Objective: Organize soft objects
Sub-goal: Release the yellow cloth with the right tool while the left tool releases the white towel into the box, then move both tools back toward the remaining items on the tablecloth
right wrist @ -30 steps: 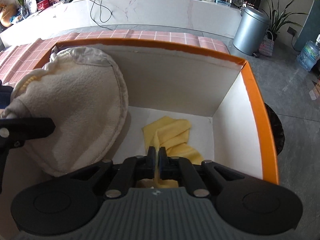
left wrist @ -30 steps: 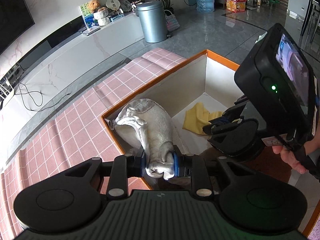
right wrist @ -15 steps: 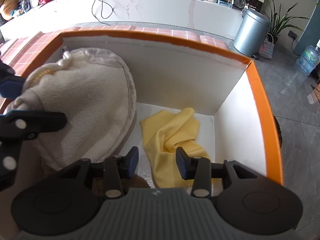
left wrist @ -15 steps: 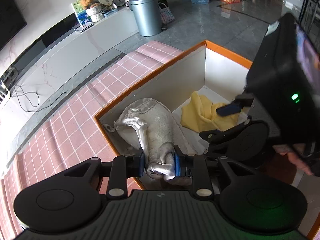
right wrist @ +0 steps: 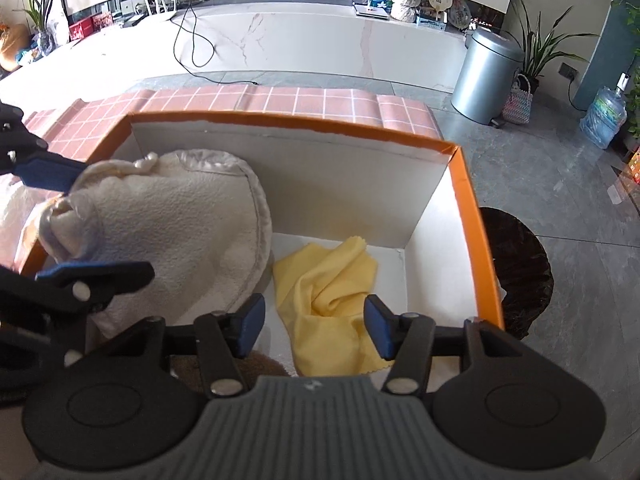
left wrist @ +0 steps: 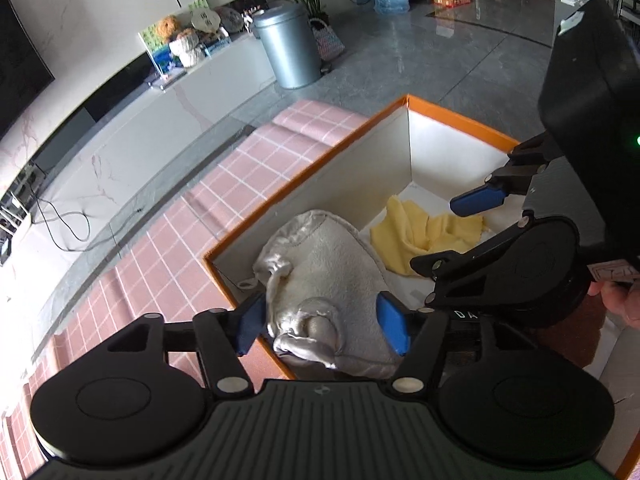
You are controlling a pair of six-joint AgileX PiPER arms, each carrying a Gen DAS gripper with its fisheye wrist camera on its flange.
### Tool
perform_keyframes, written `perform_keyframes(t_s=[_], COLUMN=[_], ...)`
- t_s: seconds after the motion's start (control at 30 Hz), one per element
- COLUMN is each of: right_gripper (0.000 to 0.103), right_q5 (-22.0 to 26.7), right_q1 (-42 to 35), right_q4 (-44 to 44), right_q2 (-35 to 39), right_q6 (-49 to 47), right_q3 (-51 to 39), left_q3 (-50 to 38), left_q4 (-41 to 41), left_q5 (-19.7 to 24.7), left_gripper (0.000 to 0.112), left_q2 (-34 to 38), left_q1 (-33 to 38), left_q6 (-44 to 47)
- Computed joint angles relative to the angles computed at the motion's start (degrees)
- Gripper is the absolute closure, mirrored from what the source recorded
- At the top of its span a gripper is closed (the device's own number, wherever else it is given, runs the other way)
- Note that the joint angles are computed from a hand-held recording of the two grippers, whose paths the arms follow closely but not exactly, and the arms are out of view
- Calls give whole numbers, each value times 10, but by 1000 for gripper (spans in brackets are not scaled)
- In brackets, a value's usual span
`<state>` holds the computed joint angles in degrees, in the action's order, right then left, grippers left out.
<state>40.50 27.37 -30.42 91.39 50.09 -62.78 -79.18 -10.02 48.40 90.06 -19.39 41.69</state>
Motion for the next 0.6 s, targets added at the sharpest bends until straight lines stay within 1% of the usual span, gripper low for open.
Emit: perform_keyframes(t_s=[0.1, 0.17, 0.2, 0.3, 0.33, 0.37, 0.47, 0.5, 0.53, 0.57, 0.6], right_gripper=[48, 48, 48, 49, 52, 57, 57, 57, 59, 63, 64], right_q5=[4, -4, -8, -43, -51, -58, -66, -72, -83, -85, -87], right_q1=[15, 21, 25, 32, 38, 44, 56, 55, 48, 45, 40], right_q4=[-17, -24, -26, -42, -54, -68, -96, -93, -71, -48, -25], right_q2=[-16, -26, -32, -60, -63, -64, -48, -40, -28, -14, 1], right_q6=[21, 31, 35, 58, 71, 85, 105, 100, 76, 56, 33], right_q3=[13, 20, 23, 40, 38, 35, 9, -1, -13, -27, -41], left_q3=[3, 2, 6, 9, 8, 8, 16, 17, 17, 15, 16], left_q4=[-19, -35, -45, -64, -76, -85, -103, -108, -115, -125, -134], left_q5=[1, 6, 2, 0, 3, 5, -5, -8, -5, 0, 3], left_gripper=[35, 35, 37, 44, 47, 48, 52, 54, 54, 55, 56], left_q2=[-18, -30, -38, -53, -56, -58, -66, -65, -62, -59, -56], left_q1=[12, 24, 32, 53, 63, 72, 96, 103, 112, 122, 132], left_q6=[17, 25, 29, 22, 24, 25, 21, 19, 21, 26, 33])
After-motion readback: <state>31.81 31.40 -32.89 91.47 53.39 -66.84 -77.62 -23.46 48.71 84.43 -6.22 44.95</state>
